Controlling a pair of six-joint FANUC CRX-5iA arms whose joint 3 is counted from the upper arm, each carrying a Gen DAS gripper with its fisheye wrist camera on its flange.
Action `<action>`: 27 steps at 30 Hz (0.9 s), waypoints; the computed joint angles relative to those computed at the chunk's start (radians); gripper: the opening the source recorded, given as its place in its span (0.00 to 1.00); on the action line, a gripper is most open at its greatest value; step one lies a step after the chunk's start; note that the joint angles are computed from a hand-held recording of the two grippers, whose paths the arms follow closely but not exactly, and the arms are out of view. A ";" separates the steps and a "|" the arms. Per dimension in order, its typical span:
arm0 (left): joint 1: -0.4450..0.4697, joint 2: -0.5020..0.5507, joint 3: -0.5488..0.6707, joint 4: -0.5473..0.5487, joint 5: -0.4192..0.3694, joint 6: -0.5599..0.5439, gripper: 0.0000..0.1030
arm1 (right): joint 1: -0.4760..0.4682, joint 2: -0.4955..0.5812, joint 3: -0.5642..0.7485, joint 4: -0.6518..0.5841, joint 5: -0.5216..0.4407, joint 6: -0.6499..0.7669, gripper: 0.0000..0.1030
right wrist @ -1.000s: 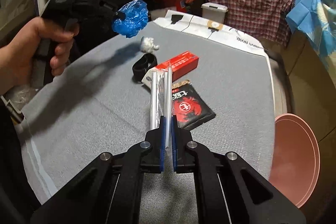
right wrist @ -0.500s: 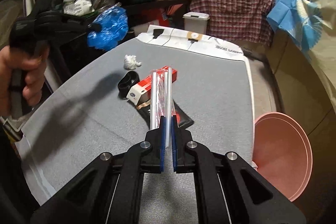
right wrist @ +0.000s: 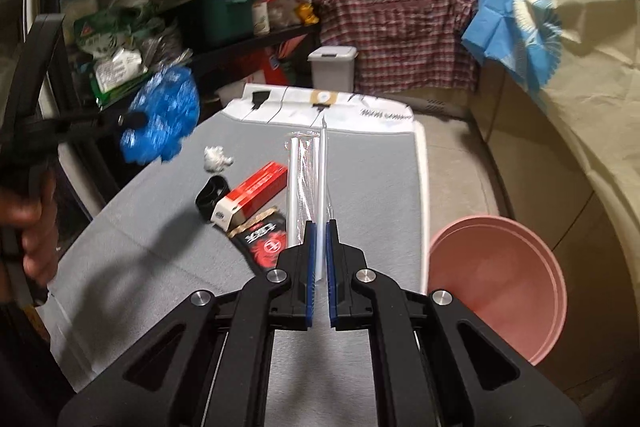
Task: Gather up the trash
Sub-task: 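Carry the blue bag and straws over the pink bin and release both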
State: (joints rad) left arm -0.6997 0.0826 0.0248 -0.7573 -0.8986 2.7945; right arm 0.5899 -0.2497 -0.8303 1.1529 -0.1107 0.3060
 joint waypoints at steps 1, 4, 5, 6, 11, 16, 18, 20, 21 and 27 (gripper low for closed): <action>-0.010 0.002 0.003 -0.006 -0.005 0.004 0.02 | -0.002 -0.010 0.000 -0.004 -0.007 0.006 0.05; -0.041 0.012 0.017 -0.023 -0.022 0.013 0.02 | 0.011 -0.039 0.011 -0.078 -0.048 0.075 0.05; -0.047 0.011 0.018 -0.023 -0.023 0.017 0.02 | 0.015 -0.051 0.014 -0.101 -0.065 0.098 0.05; -0.051 0.013 0.022 -0.019 -0.022 0.018 0.02 | 0.016 -0.059 0.016 -0.106 -0.075 0.104 0.05; -0.077 0.024 0.045 -0.012 -0.025 0.009 0.02 | 0.029 -0.098 0.039 -0.208 -0.130 0.198 0.05; -0.091 0.038 0.067 -0.001 -0.019 -0.012 0.02 | 0.022 -0.115 0.057 -0.269 -0.171 0.271 0.05; -0.098 0.048 0.081 0.001 -0.022 -0.027 0.02 | 0.010 -0.118 0.061 -0.285 -0.172 0.285 0.05; -0.106 0.059 0.097 -0.001 -0.027 -0.038 0.02 | -0.010 -0.121 0.065 -0.298 -0.168 0.298 0.05; -0.110 0.064 0.105 -0.003 -0.030 -0.040 0.02 | -0.017 -0.121 0.067 -0.304 -0.166 0.303 0.05; -0.126 0.095 0.142 -0.002 -0.036 -0.054 0.02 | -0.083 -0.110 0.075 -0.298 -0.145 0.302 0.05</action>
